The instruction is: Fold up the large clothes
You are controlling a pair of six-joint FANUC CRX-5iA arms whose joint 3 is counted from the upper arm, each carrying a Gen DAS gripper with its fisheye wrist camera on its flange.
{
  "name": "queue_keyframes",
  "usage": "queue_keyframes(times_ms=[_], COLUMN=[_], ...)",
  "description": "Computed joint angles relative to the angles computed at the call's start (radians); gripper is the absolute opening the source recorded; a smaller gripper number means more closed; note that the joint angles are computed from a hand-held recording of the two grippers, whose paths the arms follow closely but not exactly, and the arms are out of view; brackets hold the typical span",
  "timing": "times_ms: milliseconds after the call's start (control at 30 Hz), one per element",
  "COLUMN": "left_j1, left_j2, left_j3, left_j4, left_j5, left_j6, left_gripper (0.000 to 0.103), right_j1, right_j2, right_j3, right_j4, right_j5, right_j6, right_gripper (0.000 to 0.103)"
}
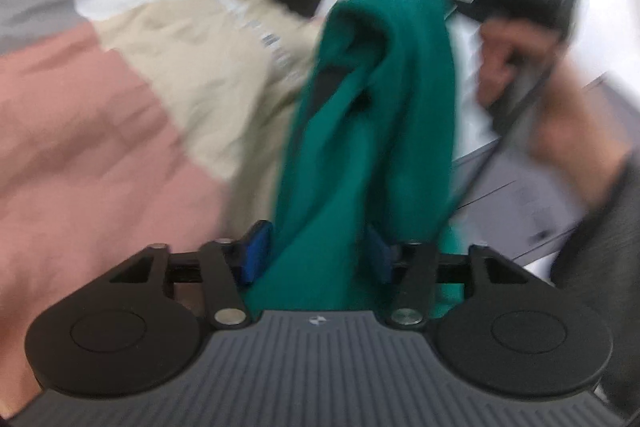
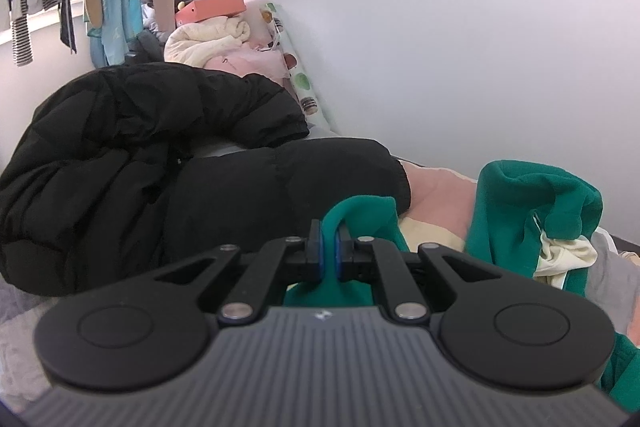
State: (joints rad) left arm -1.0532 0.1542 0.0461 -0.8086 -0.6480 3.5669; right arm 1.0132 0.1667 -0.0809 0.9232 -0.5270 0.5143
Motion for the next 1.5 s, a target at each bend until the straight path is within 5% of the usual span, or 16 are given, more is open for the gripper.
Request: queue_keyframes(times_ms=[67,133,300,700,867,933,1033,1067,1133,1300,1500], left_j1=[-0.004,-0.018,-0.079,-0.025,-0.044,-0.056,-0.084,-0.101,-0.14,-0.19,-0.247], left_j2=[0.049,0.036,-0.011,-0.017,-0.011,-0.008,0.007,0.017,0.026,0.038,0.066], left_j3=[0.069,0.062,0.02,-0.018,-0.005,0.009,0.047,0.069,0.098,0.145,0.213], left_j4=[0.066,0.032,-0.072,0.039,0.004,-0.007,-0.023,-0.04,-0.089,-0.141,-0.189], left_j5=[-0.135,-0.151,-0.199,-0.161,-0.185,-0.209,-0.285,-0.327,-0.398,-0.487,-0.562], left_j6=[-0.115,-0.057,0.114,0.026,0.014,0.016,0.014,0.013,0.026,0.009,-0.053], left_gripper=[0.018,0.008,0.007,0.008,0.009,0.01,0.025,0.039,0.052,0.053,0.053], right_j1=[0.005,0.011,-0.006,-0.041,-0.095,-0.077,-0.068,-0.075,-0.075,-0.035,0.066], right_j2=[0.008,0.018,0.037,0.192,0.153,0.124,0.054,0.024,-0.039,-0.217,-0.448], right_j3=[0.007,0.019,0.01,-0.03,-0.123,-0.126,-0.181,-0.215,-0.271,-0.392,-0.527], right_j4=[0.002,-0.002,0.031,0.081,0.256,0.147,0.137,0.189,0.219,0.164,0.07], right_j5=[-0.012,-0.018,0.075,0.157,0.282,0.273,0.283,0.303,0.321,0.291,0.121], right_j6=[0.005,0.013,-0.061,-0.176,-0.401,-0.322,-0.301,-0.329,-0.328,-0.289,-0.238], right_gripper=[0.009,0.009,0.009,0.009,0.011,0.015,0.053,0.064,0.064,0.064,0.064])
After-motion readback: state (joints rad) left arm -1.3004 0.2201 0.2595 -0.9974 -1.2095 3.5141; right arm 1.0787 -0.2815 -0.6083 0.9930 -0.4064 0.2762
